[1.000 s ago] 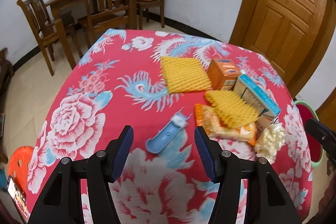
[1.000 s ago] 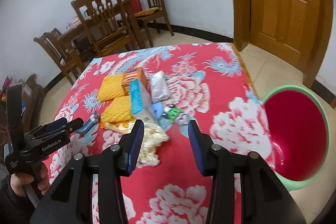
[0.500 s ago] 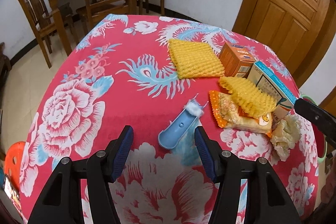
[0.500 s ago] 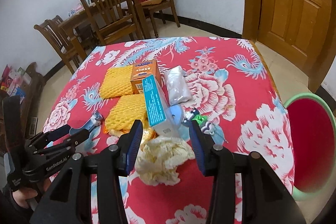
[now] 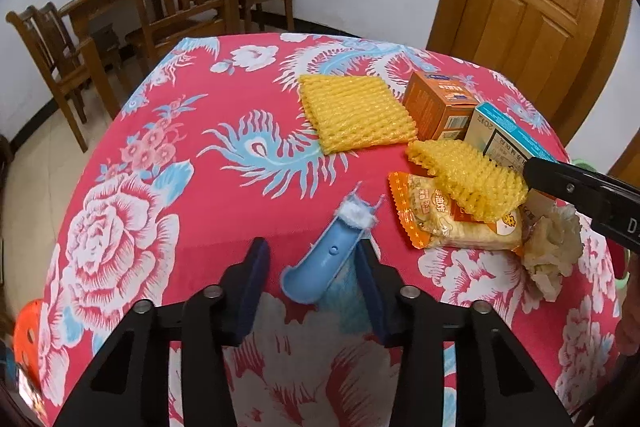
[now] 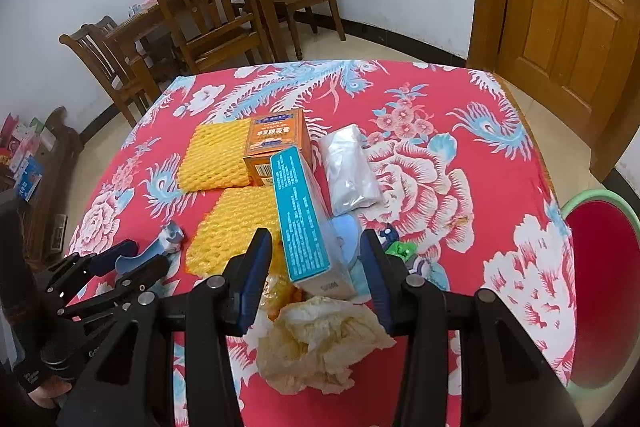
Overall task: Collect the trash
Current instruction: 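Grasp the blue plastic piece with the left tool while the right tool grasps the teal box, then carry the blue piece and teal box over the red bucket with both tools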
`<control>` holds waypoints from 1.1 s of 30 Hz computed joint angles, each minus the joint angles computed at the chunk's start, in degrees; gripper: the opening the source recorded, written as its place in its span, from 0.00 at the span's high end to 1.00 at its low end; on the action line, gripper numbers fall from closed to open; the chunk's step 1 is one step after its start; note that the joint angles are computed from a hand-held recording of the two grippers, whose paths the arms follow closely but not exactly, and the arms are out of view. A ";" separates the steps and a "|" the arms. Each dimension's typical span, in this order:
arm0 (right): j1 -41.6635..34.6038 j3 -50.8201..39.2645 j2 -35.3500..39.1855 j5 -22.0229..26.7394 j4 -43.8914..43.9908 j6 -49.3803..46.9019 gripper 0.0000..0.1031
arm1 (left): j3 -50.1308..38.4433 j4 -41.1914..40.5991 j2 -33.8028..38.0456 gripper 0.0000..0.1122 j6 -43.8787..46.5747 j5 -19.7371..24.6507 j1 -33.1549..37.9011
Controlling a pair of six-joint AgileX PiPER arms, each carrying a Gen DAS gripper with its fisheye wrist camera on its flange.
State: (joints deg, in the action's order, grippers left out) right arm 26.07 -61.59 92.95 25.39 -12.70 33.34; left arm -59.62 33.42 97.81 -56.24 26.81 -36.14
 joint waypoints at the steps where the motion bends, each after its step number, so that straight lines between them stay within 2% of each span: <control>1: -0.10 -0.16 0.28 -0.07 0.44 -0.39 0.54 | -0.06 -0.18 -0.02 0.67 0.37 -0.04 0.06; 5: -0.25 -0.24 0.68 -0.33 1.22 -0.88 0.56 | 0.08 -0.23 -0.08 0.69 0.49 -0.55 0.23; 9: -0.11 -0.20 0.65 -0.60 0.89 -0.79 0.70 | 0.35 -1.98 -0.31 0.82 1.90 -1.75 0.86; 17: -0.40 1.68 -1.29 -2.52 0.93 -0.80 0.75 | 0.04 -1.18 -0.09 0.82 0.20 -0.91 0.19; 23: 0.30 3.48 -5.02 -2.71 -3.05 3.07 0.77 | -0.13 -1.01 0.09 0.82 -1.07 -1.18 0.01; 33: 0.03 7.44 -12.14 -3.46 -4.21 4.84 0.78 | 2.51 2.30 -4.55 0.82 -7.42 -2.11 -2.05</control>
State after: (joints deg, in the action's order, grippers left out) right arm 26.10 -54.15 80.81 21.93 -16.91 38.17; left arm -57.12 35.72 93.27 -63.66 24.70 -38.18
